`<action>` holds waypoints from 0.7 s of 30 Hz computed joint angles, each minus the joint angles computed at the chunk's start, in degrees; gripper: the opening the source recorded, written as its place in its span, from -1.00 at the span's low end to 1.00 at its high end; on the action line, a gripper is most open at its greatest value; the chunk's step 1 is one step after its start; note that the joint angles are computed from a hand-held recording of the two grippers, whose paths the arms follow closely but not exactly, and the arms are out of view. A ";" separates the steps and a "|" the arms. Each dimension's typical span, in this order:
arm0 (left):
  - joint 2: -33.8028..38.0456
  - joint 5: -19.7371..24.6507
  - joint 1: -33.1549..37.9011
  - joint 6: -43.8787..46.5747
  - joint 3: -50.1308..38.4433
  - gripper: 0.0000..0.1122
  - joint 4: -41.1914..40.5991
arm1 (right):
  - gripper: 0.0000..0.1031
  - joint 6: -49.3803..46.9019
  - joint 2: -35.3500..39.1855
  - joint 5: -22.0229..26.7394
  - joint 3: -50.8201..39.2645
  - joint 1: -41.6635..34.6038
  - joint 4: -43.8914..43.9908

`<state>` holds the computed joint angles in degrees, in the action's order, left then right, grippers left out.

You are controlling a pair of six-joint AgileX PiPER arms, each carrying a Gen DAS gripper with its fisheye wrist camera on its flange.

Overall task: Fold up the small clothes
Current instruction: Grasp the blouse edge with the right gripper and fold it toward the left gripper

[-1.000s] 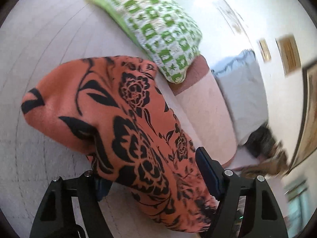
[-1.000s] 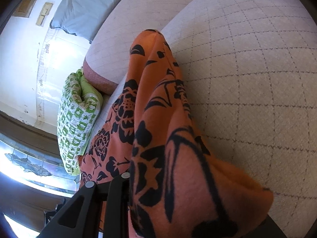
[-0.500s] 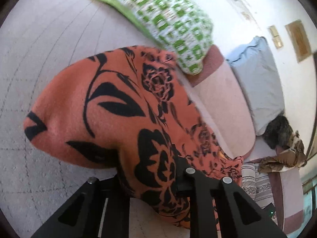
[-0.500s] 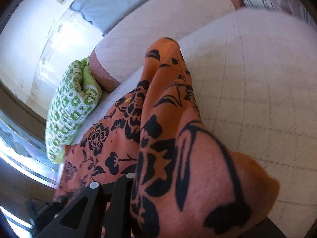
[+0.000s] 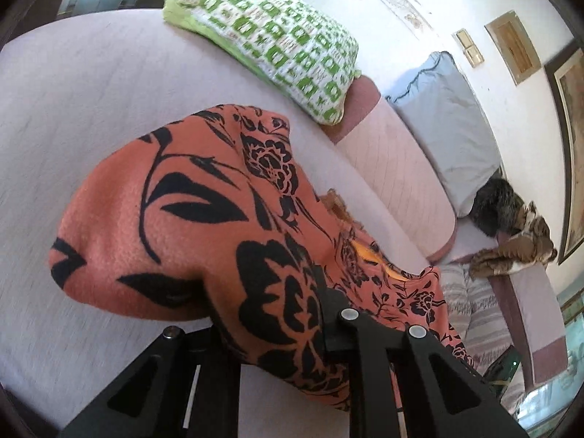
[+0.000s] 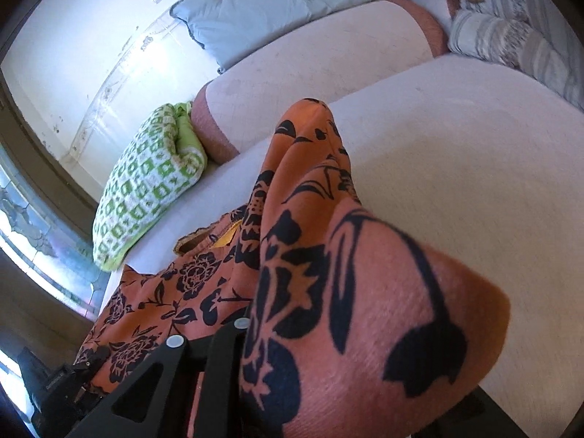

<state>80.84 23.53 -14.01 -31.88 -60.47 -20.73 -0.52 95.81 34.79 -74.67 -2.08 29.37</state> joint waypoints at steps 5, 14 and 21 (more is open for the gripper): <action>-1.22 6.91 0.76 1.60 2.84 -0.58 -2.49 | -0.60 -3.69 -0.32 7.41 4.86 -4.65 5.31; -14.76 17.85 -4.19 -1.10 3.49 -0.45 9.90 | -0.11 -7.75 -6.31 21.38 8.94 -20.68 15.28; -10.20 17.85 -6.30 -4.94 -6.79 -0.13 22.30 | -0.02 -9.24 -10.99 19.01 4.84 -27.22 13.56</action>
